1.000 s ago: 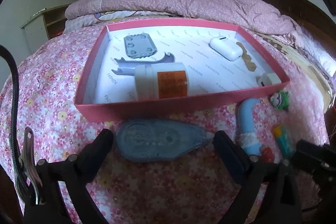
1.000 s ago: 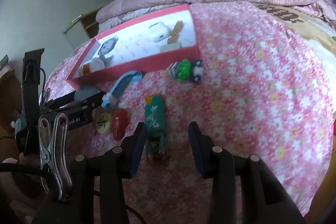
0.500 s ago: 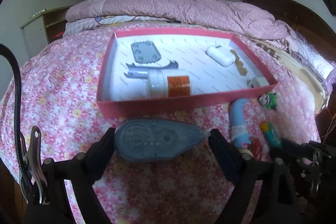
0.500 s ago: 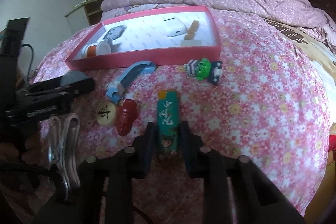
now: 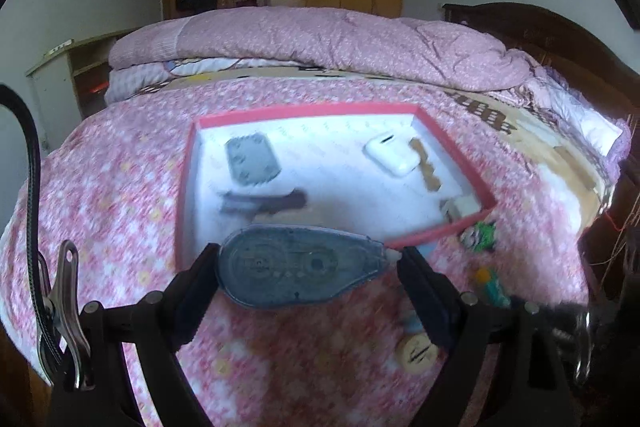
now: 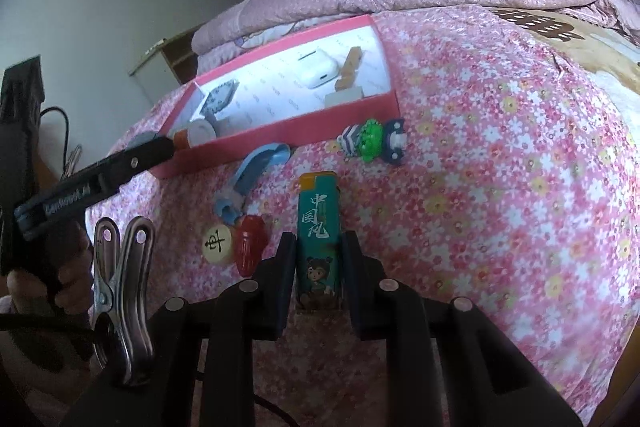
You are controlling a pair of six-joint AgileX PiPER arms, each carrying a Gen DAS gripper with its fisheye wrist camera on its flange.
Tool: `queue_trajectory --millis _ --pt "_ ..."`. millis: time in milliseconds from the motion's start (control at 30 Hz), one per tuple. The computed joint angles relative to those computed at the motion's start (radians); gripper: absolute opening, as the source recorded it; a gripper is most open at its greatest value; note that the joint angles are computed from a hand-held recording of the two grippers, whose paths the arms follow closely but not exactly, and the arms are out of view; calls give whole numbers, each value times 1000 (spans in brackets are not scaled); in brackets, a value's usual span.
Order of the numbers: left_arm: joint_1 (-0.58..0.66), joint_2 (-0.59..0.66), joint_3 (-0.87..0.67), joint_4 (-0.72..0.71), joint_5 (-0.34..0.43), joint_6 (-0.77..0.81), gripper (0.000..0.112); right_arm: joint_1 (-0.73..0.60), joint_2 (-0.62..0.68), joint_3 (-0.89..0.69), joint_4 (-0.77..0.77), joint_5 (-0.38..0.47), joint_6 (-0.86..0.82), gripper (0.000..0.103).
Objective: Organize rigid objects
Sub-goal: 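Lower the correction tape into the tray and open the left gripper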
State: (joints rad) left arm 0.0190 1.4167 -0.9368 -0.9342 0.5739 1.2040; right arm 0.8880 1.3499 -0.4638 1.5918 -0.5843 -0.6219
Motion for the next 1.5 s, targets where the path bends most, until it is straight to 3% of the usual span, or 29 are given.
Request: queue_trajectory --millis 200,333,500,767,1067,1267,1500 --pt "-113 90 -102 109 -20 -184 91 -6 -48 28 -25 -3 19 24" --pt "-193 125 -122 151 -100 -218 91 0 -74 45 -30 -25 24 24" --pt "-261 173 -125 199 -201 -247 91 -49 -88 62 -92 25 77 24" --pt "-297 244 -158 311 -290 -312 91 -93 -107 51 -79 44 17 24" --pt "-297 245 -163 325 -272 -297 91 -144 -104 32 -90 92 -9 24" --pt "-288 178 -130 305 -275 -283 91 -166 -108 -9 -32 94 -129 24" --pt "-198 113 -114 192 -165 -202 91 -257 -88 -85 3 179 -246 24"
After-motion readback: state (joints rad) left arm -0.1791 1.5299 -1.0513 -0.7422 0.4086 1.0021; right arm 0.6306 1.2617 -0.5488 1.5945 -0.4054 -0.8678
